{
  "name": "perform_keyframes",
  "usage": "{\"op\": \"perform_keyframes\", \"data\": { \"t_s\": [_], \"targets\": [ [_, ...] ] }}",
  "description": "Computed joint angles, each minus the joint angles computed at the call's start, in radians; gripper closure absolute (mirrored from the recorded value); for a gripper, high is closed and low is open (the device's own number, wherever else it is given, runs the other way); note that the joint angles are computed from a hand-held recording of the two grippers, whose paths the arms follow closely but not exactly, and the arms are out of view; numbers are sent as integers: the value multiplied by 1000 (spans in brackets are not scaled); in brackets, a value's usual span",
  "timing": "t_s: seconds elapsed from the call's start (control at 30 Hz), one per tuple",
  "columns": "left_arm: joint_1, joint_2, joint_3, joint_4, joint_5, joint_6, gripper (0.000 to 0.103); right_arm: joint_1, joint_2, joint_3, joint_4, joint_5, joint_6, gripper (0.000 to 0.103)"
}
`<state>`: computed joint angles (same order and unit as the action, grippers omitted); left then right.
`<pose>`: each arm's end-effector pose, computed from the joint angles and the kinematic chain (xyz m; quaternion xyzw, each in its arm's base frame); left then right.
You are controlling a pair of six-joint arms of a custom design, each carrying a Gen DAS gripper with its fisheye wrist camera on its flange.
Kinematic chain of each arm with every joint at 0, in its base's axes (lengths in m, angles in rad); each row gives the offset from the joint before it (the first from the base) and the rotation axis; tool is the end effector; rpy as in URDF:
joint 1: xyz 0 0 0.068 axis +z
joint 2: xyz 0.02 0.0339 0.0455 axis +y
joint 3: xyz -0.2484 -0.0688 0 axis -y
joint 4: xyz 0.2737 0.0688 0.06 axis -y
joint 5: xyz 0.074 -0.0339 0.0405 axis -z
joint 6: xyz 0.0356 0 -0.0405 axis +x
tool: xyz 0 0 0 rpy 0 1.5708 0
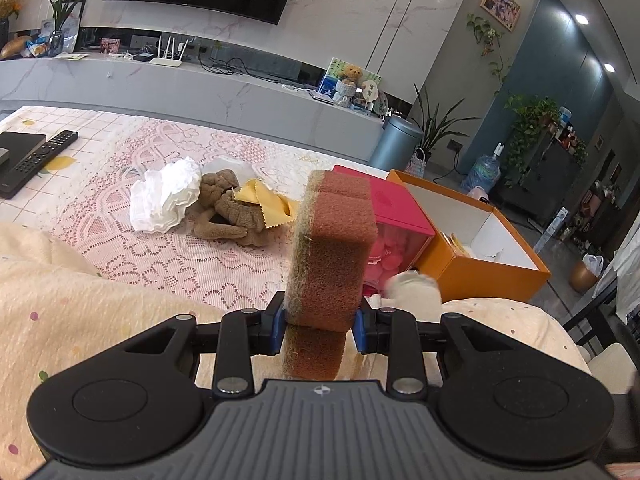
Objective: Organize soft objects
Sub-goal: 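Lift the sponge block and pink pad and carry them toward the orange box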
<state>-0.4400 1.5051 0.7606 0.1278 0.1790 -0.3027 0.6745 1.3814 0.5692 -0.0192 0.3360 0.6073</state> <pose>0.3000 -0.1482 0.1570 0.1016 0.8799 -0.2399 0.3973 0.2241 0.1642 0.1206 0.0295 0.9208 0.0880 0.3788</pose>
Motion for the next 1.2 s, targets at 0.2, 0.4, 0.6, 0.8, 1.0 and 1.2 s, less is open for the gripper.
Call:
{"op": "perform_keyframes", "data": {
  "t_s": [0.2, 0.4, 0.6, 0.8, 1.0, 1.2],
  "targets": [
    [-1, -5, -7, 0, 3, 0, 67, -28, 56, 20, 35, -67, -38, 75],
    [-4, -15, -8, 21, 21, 12, 67, -49, -25, -49, 123, -137, 28, 53],
    [4, 37, 1, 28, 24, -5, 67, -35, -97, -87, 108, 48, 154, 54],
    [-5, 42, -4, 35, 8, 5, 67, -96, 69, 9, 109, -10, 139, 54],
    [-14, 52, 10, 8, -15, 0, 67, -88, 193, 85, 136, -44, 65, 71],
    [-22, 5, -11, 10, -24, 12, 67, -71, 118, 36, 177, -32, 32, 93]
  ]
}}
